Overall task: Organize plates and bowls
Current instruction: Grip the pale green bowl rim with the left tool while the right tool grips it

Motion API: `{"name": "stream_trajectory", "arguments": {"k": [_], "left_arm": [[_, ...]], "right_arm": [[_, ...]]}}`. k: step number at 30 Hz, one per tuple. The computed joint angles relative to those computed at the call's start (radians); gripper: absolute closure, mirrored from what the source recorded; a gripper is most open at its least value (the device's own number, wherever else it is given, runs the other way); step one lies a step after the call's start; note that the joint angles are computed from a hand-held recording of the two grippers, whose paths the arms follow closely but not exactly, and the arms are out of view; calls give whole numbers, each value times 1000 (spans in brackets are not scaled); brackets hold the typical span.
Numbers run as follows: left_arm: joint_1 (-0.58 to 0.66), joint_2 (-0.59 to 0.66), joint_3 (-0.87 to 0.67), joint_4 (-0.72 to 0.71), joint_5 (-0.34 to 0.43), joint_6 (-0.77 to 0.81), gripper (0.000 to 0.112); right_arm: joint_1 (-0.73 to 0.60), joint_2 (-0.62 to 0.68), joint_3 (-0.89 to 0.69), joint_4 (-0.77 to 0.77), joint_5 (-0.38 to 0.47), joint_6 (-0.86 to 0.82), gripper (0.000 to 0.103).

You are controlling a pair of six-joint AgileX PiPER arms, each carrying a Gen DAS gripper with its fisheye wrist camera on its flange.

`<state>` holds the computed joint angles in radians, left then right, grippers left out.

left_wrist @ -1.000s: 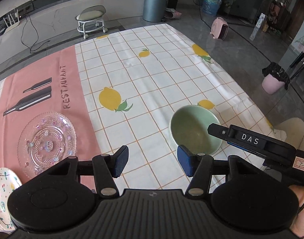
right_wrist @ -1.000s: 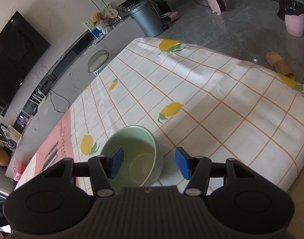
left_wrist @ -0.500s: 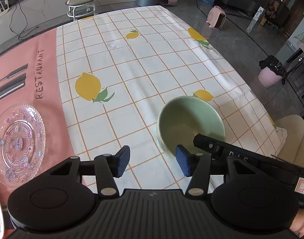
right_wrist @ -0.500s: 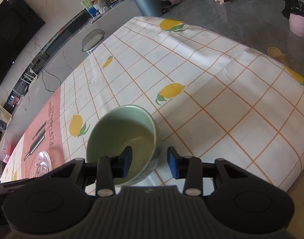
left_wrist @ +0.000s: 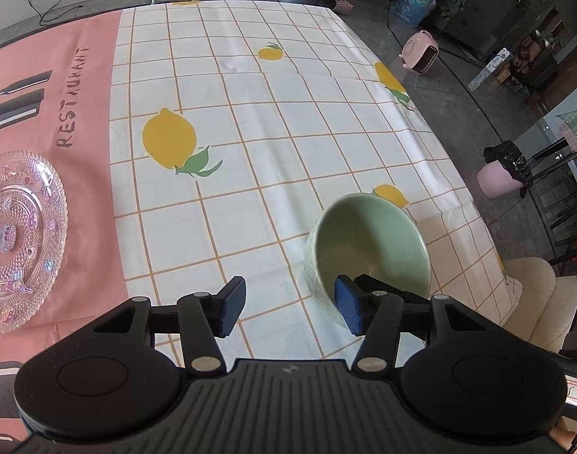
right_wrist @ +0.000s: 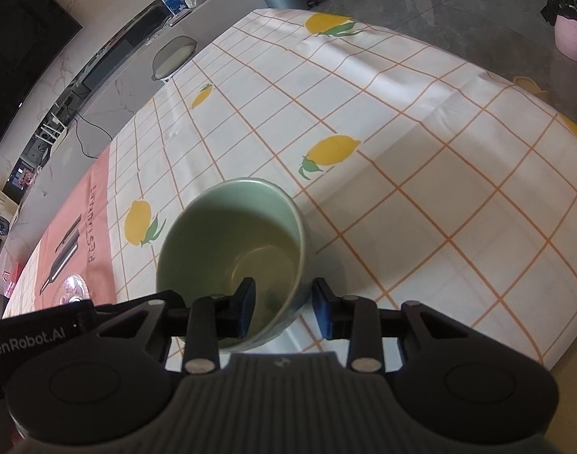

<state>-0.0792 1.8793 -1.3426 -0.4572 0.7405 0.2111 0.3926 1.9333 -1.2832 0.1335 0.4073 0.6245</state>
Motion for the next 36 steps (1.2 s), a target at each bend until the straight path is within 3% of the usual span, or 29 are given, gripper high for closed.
{"name": "stream_trajectory", "arguments": {"k": [3,8,18,29,31,35,36], "left_arm": [[29,9,-19,-61,62,56,46],[47,-21,24,-112,13,108,34],[33,78,-22,-189,-19,50,38],[-22,104,-5,-154,-138,-7,43],[-25,100,3,-154,-148,-25,50],[-23,109,-14,-126,-121,-74,90],[-26,111,-19,-117,-112,-74,102]], "right_arm": [[-3,-2,4,8,-4,0,72],[-5,-10,19,20,-20,-1,75],[-3,-15,30,0,-34,31,78],[5,-4,25,-135,-52,204,77],[12,-5,26,-182,-52,260,77],[7,-3,35,-113,-80,182,79],[7,-2,32,-121,-76,187,85]]}}
